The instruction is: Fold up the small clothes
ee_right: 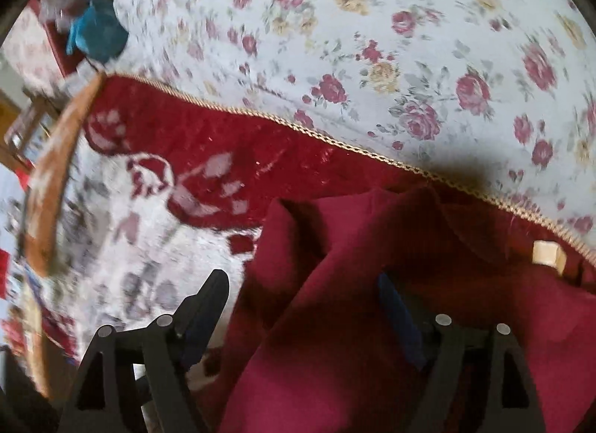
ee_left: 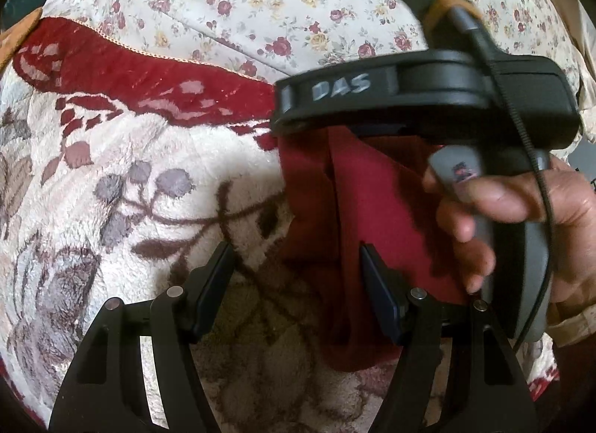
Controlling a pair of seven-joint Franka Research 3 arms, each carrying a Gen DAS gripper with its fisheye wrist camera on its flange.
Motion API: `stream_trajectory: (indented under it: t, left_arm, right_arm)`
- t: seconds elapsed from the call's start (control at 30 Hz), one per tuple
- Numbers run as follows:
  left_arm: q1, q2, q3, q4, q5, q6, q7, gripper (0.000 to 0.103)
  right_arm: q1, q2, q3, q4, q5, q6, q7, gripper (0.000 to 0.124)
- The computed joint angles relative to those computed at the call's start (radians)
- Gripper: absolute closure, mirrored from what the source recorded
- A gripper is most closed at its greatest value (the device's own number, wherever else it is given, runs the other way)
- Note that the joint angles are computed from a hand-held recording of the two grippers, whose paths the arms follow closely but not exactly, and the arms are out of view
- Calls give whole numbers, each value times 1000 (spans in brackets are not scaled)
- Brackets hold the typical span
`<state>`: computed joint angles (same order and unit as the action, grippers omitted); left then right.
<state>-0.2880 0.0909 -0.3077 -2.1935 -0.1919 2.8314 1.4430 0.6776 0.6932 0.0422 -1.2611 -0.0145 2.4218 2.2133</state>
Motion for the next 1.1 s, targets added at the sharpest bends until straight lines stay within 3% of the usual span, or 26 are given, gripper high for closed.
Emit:
stream_trajectory:
  t: [0.13,0.23,0.37,0.53,0.63,0.7,0.87,0.9,0.97,1.1]
  left_arm:
    - [-1,17,2,16,21,2,-14,34]
    - [2,27,-2,27,28,7,-21,34]
    - [16,37,-27,35,-28,26,28,34]
    - [46,64,-88,60,-192,55,187,34]
    - [58,77,-120,74,-284,69,283,41]
    - [43,83,-112,80,-270,78,281,54]
    - [61,89,-134,95,-347,64,341,65]
    - [58,88,-133,95,-354,70,347,66]
    - [57,82,-133,90,-370,74,360,68]
    - [38,70,-119,78,-359,85,357,68]
  right_arm:
    - [41,52,-35,83,-71,-74,2,43]
    - [69,52,-61,85,-128,-93,22,64]
    - [23,-63,-22,-109,-98,74,17,99]
    - [-36,-177,19,-287,3,256,-1,105]
    - [-50,-218,27,-350,39,312,-10,106]
    - [-46,-235,23,-373,45,322,-5,106]
    - [-65,-238,42,-368,84,305,-28,102]
    - [-65,-232,41,-353,83,284,-35,98]
    - [-43,-216,19,-318,52,237,-12,57]
    - [-46,-152,35,-202,46,133,-42,51]
